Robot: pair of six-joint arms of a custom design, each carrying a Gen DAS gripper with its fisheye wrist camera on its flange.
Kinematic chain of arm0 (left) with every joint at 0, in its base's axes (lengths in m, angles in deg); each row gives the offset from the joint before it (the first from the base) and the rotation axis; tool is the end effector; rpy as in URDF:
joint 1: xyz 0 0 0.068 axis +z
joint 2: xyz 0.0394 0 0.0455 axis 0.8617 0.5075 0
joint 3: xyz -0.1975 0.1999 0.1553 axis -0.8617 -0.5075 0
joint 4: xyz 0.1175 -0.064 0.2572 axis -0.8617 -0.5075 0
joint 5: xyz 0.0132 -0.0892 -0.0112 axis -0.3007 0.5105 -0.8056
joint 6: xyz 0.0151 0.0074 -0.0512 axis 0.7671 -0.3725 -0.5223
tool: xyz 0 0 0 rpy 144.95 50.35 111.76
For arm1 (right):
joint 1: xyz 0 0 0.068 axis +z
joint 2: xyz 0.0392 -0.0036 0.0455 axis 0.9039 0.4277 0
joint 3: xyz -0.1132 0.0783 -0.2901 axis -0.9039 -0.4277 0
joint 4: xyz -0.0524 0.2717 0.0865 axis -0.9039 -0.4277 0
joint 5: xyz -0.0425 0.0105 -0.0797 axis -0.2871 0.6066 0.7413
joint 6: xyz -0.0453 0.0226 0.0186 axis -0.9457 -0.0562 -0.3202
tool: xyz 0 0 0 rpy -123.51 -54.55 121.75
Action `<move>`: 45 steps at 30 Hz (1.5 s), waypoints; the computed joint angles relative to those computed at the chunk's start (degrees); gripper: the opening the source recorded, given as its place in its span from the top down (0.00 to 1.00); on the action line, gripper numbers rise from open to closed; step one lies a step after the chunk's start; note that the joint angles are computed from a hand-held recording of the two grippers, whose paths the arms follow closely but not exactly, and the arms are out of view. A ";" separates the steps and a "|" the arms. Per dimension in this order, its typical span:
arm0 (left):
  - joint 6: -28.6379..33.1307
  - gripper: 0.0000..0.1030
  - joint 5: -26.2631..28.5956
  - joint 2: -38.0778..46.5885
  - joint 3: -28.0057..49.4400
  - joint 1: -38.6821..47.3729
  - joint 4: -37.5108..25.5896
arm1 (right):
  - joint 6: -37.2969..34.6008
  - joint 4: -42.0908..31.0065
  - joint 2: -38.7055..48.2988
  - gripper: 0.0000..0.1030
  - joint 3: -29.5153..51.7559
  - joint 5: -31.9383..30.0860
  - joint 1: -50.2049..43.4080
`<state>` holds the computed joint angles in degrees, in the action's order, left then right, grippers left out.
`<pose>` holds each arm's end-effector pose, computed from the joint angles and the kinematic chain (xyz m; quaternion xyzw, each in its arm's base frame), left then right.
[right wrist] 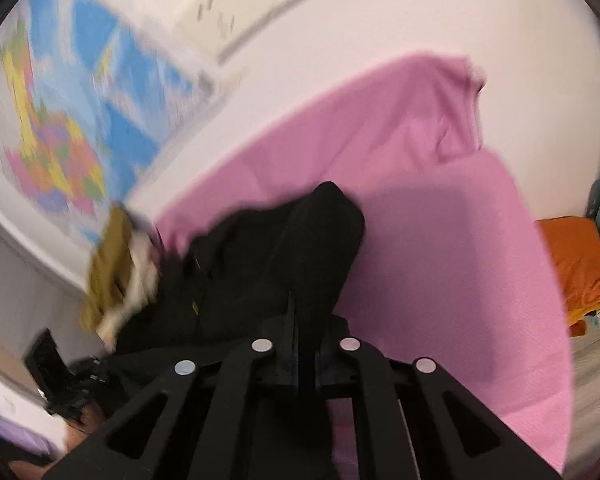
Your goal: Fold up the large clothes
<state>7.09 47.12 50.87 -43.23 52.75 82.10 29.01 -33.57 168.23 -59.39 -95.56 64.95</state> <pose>0.2850 -0.0453 0.2096 0.2190 0.8974 -0.1334 0.3591 0.2746 0.0213 0.1004 0.0328 0.8717 0.3363 0.3549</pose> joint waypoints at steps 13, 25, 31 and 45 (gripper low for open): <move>-1.52 0.17 5.47 9.30 8.42 5.25 -1.85 | 3.81 4.13 3.35 0.56 -2.15 8.42 -2.47; -2.24 0.78 1.30 15.34 9.33 4.20 -2.91 | -12.09 -11.38 -3.90 0.55 5.49 27.86 29.04; -4.23 0.63 -0.63 15.82 9.80 5.35 -2.67 | -14.94 -17.75 7.72 0.61 17.36 31.01 34.73; 4.90 0.22 3.72 -10.51 -5.80 27.44 -4.19 | -12.62 -19.60 0.89 0.54 15.93 34.35 41.98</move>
